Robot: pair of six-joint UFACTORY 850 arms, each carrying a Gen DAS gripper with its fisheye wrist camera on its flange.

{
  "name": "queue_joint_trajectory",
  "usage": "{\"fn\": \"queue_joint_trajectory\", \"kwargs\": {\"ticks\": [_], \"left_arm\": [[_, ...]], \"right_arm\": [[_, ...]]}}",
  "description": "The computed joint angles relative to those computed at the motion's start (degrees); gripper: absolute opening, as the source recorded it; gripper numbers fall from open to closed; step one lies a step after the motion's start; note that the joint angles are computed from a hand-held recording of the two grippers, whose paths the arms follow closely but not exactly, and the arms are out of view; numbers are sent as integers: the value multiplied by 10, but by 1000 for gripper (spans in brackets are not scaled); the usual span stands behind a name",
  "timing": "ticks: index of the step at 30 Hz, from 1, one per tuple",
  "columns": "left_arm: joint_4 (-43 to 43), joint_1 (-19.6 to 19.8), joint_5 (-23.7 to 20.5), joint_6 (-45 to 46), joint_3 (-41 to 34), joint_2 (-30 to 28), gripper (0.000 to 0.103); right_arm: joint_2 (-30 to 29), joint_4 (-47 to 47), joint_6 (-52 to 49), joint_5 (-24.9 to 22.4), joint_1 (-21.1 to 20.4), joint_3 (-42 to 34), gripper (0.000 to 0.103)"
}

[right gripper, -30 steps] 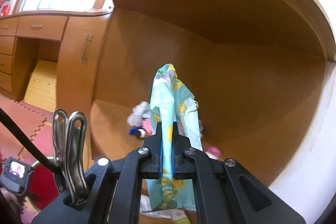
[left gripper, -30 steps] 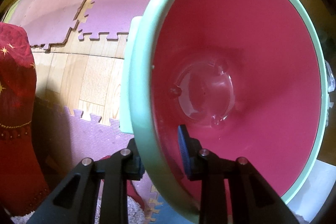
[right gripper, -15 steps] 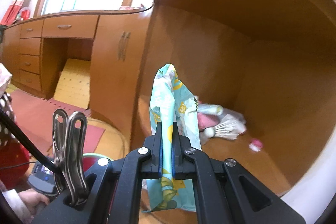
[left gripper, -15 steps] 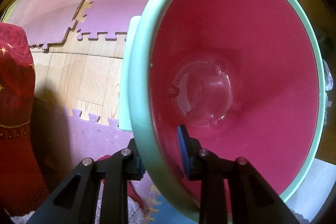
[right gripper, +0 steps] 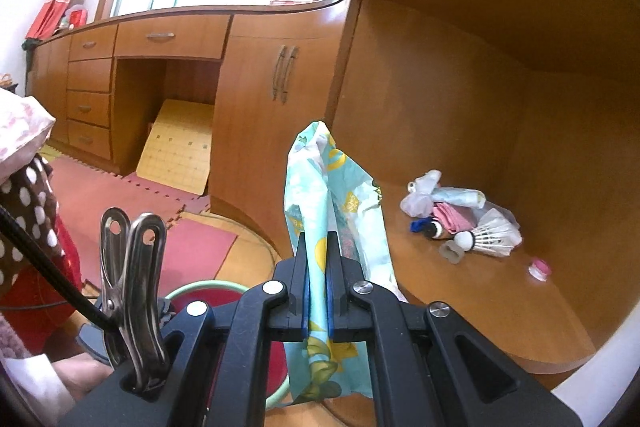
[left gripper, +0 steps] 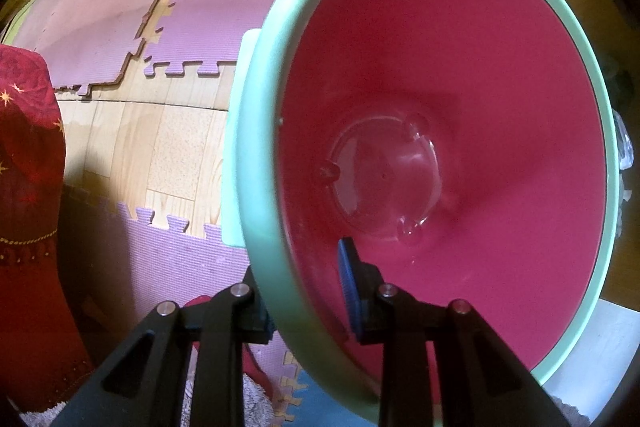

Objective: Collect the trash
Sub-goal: 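Carry the packet with the right gripper over the bucket held by the left gripper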

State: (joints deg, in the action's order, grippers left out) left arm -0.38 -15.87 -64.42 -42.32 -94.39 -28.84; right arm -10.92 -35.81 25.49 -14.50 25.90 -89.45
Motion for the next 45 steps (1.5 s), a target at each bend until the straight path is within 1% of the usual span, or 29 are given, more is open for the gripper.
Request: {"fn": "queue_joint_trajectory", "kwargs": {"ticks": [1, 3, 6, 9, 12, 14, 19, 23, 37, 45], "left_arm": [[0, 0, -1, 0, -1, -1, 27], [0, -1, -1, 0, -1, -1, 27], [-2, -1, 0, -1, -1, -2, 27], [-5, -1, 1, 0, 0, -1, 27], [-6, 0, 2, 2, 1, 0, 27], [-6, 0, 2, 2, 1, 0, 27], [-6, 0, 2, 1, 1, 0, 27], [-6, 0, 2, 2, 1, 0, 27], [-5, -1, -1, 2, -2, -2, 27], [-4, -2, -4, 2, -5, -4, 27]], "right_arm": [[0, 10, -9, 2, 1, 0, 6], [-2, 74, -65, 6, -1, -3, 6], [-3, 92, -84, 10, 3, -2, 6], [-8, 183, -169, 7, 4, -5, 6], [-13, 244, -226, 5, 5, -6, 6], [-20, 314, -287, 1, 3, -9, 6], [-39, 431, -380, -16, -1, -20, 6], [-57, 460, -400, -27, 0, -25, 6], [-107, 514, -429, -56, 0, -34, 6], [-131, 501, -407, -74, -3, -40, 6]]}}
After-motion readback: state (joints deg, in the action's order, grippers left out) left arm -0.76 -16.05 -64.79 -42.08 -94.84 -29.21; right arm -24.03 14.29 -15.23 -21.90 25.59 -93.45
